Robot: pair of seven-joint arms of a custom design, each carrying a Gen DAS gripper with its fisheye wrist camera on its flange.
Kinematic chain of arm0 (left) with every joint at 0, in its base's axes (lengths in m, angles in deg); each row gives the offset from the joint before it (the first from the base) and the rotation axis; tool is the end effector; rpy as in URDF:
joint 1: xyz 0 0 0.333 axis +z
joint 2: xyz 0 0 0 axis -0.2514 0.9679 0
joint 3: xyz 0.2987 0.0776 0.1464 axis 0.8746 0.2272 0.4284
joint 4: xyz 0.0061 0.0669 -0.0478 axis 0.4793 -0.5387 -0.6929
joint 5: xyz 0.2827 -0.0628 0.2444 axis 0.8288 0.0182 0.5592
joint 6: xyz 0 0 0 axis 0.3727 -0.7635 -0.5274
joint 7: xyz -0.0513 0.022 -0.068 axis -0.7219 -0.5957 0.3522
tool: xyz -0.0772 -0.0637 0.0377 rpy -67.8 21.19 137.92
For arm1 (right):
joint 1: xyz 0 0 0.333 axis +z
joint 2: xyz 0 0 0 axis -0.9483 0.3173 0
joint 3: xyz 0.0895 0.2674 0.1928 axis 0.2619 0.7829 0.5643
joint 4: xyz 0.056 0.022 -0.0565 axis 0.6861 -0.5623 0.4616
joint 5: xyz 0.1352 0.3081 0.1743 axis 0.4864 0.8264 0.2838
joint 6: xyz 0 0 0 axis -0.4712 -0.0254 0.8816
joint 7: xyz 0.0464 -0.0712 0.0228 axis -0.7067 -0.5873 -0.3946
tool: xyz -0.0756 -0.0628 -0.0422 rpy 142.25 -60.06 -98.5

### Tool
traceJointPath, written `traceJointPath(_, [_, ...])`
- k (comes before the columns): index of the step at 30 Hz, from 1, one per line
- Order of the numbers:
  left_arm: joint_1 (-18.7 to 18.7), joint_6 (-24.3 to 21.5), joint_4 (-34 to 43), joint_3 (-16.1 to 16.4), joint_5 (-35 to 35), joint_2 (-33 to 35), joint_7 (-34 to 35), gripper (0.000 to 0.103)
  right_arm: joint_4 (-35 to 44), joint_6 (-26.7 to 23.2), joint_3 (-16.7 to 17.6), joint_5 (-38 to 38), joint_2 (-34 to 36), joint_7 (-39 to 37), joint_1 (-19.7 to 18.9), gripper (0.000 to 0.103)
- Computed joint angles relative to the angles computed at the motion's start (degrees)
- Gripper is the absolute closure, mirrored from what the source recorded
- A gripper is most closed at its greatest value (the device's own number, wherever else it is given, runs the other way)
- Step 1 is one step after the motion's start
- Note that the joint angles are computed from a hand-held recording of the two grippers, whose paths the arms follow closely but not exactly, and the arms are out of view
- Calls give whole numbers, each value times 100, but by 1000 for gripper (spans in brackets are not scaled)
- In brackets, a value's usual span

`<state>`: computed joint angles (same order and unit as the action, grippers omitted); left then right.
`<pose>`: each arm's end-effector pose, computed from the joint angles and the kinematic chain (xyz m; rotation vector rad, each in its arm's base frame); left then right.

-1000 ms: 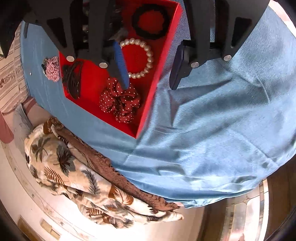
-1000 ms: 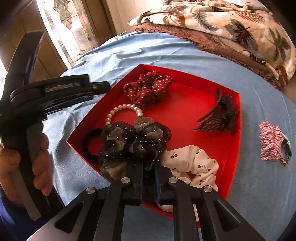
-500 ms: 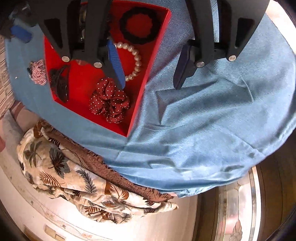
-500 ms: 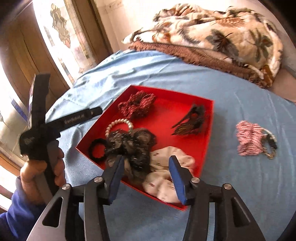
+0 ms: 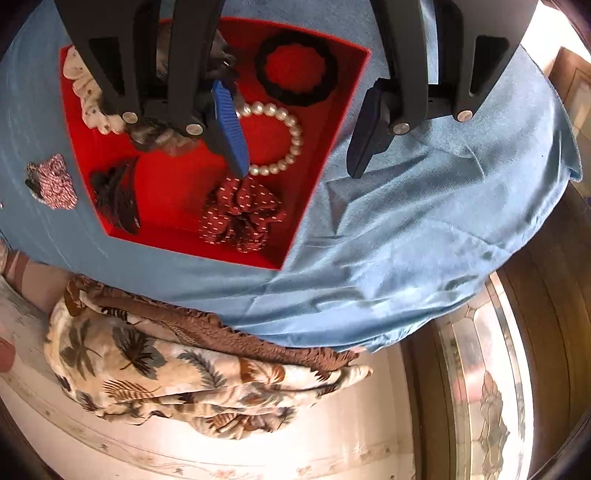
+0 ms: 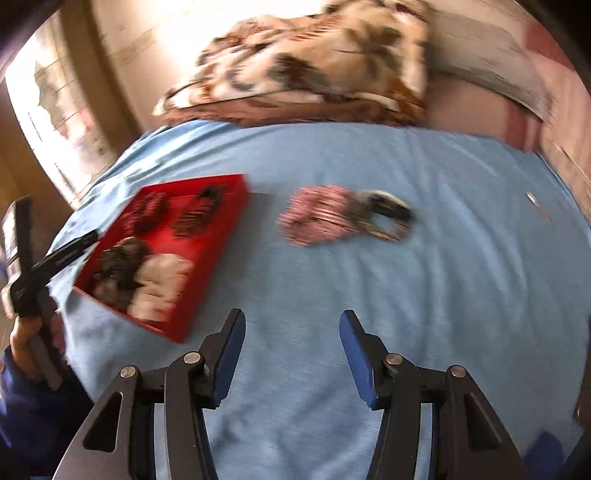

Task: Organize jewelry
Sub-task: 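Withdraw both open tools from the tray toward the remaining items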

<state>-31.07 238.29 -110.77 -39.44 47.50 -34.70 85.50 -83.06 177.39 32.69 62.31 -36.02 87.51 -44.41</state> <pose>0.7088 -0.1359 0.4189 -1.6985 1.7163 -0.7326 0.6026 0.3100 0.4497 -1.6805 1.9272 -0.4184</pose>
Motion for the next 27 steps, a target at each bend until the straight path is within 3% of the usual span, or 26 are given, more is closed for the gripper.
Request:
traceJointPath(2, [-60, -53, -101, -8, 46, -101, 17, 49, -345, 145, -104, -35, -187, 186, -47, 45])
traceJointPath(6, [93, -132, -356, -382, -81, -430, 220, 49, -745, 373, -205, -154, -371, 435, -209, 45])
traceJointPath(9, [338, -89, -470, -927, -383, -676, 700, 48, -843, 533, -240, -186, -363, 486, -350, 45])
traceJointPath(15, [444, -436, 75, -1787, -1020, -544, 2058, 39, -764, 978, -264, 41, -117, 325, -557, 45])
traceJointPath(19, [60, -804, 631, -1763, -1130, -227, 2429, 39, -694, 1298, -159, 488, 55, -73, -736, 46])
traceJointPath(25, [-339, -1519, 1578, -1811, -1331, 430, 2874, 39, -413, 1502, 495, 1495, 354, -1321, -1337, 46])
traceJointPath(27, [-428, -1850, 2021, -1820, -1424, 750, 2956, 39, -261, 1460, 530, 1688, 471, -1561, -1368, 45])
